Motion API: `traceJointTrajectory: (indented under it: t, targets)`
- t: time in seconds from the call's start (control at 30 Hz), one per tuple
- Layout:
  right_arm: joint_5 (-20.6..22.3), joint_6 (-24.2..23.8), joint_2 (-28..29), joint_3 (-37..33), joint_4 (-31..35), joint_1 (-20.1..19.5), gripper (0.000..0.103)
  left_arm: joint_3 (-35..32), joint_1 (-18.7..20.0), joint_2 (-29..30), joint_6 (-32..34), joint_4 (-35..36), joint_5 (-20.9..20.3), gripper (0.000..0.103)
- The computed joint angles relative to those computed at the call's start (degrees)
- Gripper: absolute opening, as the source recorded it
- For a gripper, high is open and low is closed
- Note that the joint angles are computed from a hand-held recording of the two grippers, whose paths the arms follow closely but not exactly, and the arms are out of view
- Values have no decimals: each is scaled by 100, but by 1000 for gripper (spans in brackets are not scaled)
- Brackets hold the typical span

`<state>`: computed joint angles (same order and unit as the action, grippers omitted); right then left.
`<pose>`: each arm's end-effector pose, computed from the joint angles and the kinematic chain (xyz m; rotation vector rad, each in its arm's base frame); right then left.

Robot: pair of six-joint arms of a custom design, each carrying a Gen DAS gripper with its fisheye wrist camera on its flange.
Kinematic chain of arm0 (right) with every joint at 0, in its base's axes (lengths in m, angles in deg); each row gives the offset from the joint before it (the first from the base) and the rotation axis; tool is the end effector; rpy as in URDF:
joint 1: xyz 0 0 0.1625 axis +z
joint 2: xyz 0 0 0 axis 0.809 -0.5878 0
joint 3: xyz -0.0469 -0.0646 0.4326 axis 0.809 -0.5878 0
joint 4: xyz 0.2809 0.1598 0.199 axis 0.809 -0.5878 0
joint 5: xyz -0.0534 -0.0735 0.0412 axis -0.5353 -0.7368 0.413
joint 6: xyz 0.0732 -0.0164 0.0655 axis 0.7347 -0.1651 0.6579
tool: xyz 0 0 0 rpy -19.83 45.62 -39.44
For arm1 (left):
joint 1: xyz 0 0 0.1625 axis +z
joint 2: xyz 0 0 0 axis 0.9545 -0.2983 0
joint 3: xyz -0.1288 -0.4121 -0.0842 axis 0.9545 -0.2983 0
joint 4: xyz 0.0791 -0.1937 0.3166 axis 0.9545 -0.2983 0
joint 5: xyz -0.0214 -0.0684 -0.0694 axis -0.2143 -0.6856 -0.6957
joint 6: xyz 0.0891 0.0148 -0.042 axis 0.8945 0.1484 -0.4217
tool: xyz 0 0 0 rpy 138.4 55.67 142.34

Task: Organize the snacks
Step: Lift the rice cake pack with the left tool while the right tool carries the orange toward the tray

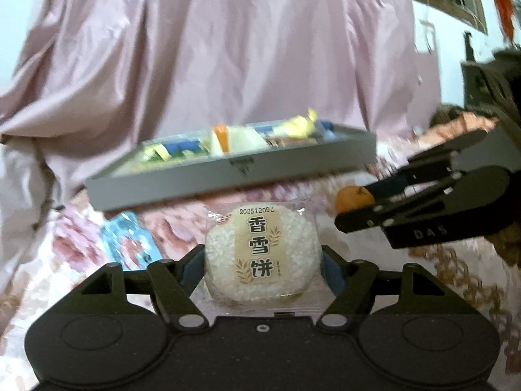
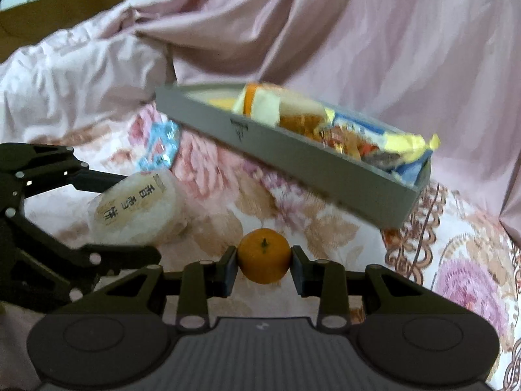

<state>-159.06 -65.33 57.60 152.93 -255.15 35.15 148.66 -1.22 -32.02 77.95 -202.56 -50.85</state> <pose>0.0846 -0.6833 0.0662 0.6034 -1.9857 1.0946 -0.1112 -0.7665 0.0263 1.5497 2.2303 -0.9716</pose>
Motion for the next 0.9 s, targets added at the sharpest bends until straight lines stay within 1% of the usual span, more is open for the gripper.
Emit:
traceJointTrajectory:
  t: [0.1,0.23,0.33,0.43,0.53,0.63,0.73,0.9]
  targets:
    - [365,13,-30,102,-320,-20,38,-60,-53,-5,-137,-152,-23,75]
    - [818,94,-34,166,-755,-77,39,-337,-175,68,-231,-137,39,75]
    - [997,143,17,107,-1080,-114,39,-534,-254,117,-367,-85,25,75]
    - [1175,300,23,73,-1359,-177,39,-860,-345,259,-447,-2,4,75]
    - [1239,449,56,-6,-1624,-226,39,-1215,-440,435,-481,114,-34,75]
    - [1209,514,124,-167,-1812,-259,39,-1584,-523,619,-519,300,-48,75]
    - [1147,578,160,-310,-1833,-278,39,-2047,-601,858,-595,531,-44,75]
    - [1087,703,210,-538,-1876,-326,39,-2737,-706,1203,-764,1038,79,75]
